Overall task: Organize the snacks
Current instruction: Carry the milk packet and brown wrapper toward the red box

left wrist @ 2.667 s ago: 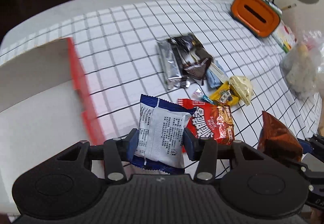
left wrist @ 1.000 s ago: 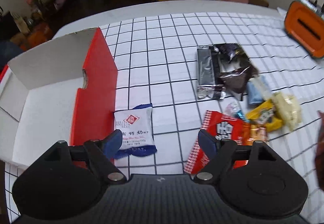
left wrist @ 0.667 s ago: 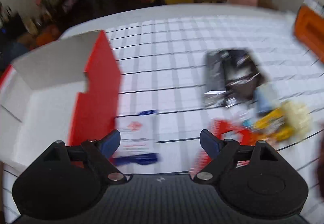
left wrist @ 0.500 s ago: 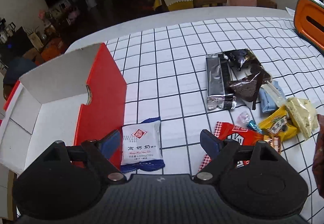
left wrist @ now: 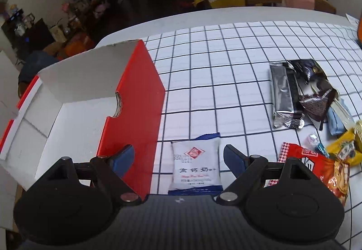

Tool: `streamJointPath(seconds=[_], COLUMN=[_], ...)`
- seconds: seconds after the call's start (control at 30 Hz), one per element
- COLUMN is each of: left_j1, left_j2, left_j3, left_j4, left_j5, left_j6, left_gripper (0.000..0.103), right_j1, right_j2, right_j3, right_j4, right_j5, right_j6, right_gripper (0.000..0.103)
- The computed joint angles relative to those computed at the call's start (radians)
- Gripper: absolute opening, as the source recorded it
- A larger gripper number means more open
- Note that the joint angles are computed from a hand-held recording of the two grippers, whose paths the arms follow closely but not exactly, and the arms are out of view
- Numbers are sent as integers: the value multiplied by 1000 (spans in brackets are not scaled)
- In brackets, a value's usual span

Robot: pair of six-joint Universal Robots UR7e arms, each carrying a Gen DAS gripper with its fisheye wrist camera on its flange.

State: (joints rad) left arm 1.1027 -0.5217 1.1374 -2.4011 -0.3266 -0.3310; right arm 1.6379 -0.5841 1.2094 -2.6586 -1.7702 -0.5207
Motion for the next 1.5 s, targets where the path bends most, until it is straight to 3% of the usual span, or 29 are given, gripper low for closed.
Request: streamJointPath(seconds=[0.13, 0.27, 0.33, 0.43, 0.6, 0.73, 0.97, 1.13, 1.2, 1.5], left_j1=[-11, -21, -13, 6, 28, 58, 70, 67, 64, 51], left_j2=[5, 48, 57, 56, 43, 28, 35, 30, 28, -6], left_j3=[16, -5, -26, -67, -96, -124, -152, -135, -123, -71], left_j4=[-49, -51, -4, 169, 207, 233, 262, 234, 208, 164], left_j5=[-43, -12, -1, 19, -71, -193, -221, -194, -189, -212], left_j6=[37, 65, -2, -208, -287, -349, -364, -335, -309, -265], left_gripper=[86, 86, 86, 86, 86, 86, 85, 66, 49, 48], right_j1=[0, -1, -2, -2, -5, -7, -12, -14, -13, -3], right_j2=[3, 2, 1, 0, 1, 2, -2, -6, -7, -14], right_j3=[-4, -3, -1, -1, -5, -10, -10, -5, -2, 21], right_j4=[1, 4, 6, 14, 24, 30, 27, 22, 16, -24], right_j5=[2, 1, -2, -7, -8, -5, -8, -10, -11, -19], right_j6=[-2, -3, -3, -5, -13, -14, -1, 8, 11, 11], right_gripper=[45, 45, 45, 45, 45, 45, 45, 45, 45, 45])
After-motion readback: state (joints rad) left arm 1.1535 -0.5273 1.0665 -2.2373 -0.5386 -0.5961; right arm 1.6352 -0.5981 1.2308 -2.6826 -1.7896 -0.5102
